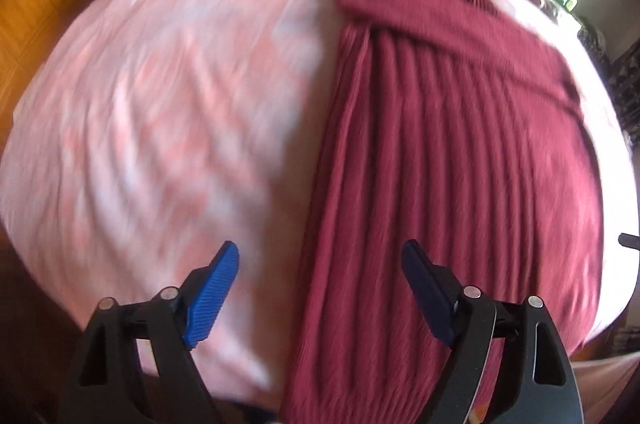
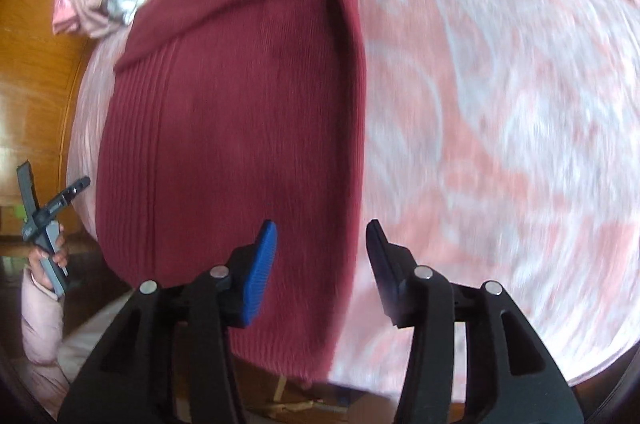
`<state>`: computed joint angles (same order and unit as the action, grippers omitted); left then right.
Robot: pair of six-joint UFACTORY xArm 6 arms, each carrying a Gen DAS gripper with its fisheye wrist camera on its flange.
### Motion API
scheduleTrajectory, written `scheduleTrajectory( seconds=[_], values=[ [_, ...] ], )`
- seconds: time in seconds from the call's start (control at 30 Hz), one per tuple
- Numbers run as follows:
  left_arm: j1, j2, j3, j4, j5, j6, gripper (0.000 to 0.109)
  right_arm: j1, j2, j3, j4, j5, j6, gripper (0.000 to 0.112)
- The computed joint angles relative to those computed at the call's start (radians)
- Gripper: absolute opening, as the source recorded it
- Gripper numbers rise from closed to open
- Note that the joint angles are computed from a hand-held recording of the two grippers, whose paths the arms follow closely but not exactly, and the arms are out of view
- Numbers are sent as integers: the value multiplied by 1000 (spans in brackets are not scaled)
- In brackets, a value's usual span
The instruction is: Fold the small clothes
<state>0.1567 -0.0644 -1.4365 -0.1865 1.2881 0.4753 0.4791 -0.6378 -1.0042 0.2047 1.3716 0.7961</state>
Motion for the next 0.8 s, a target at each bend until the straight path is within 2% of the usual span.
scheduleTrajectory(
  seconds=[0.07,0.2,0.33,0.47,0.53,0.7,0.77,0.8],
  values=[
    [24,-30,46,5,21,29,84,55,-71,66,18,-18,56,57],
    [62,-47,85,-48,80,72,84,149,-146,154,16,-50,170,57],
    [64,-51,113,-41,97,93,84,213,-157,198,37,-70,223,57],
    [60,-84,169,-28,53,125,83,241,-126,192,34,-90,227,58],
    [61,-88,171,-33,60,131,82,255,-102,183,44,-115,225,58],
    [73,-106,176,-59,102,135,68,284,-43,158,59,-147,188,55],
    [72,-118,179,-64,123,123,51,301,-30,147,30,-136,193,52],
    [70,-123,177,-71,137,112,46,306,-24,142,18,-133,199,48]
  ],
)
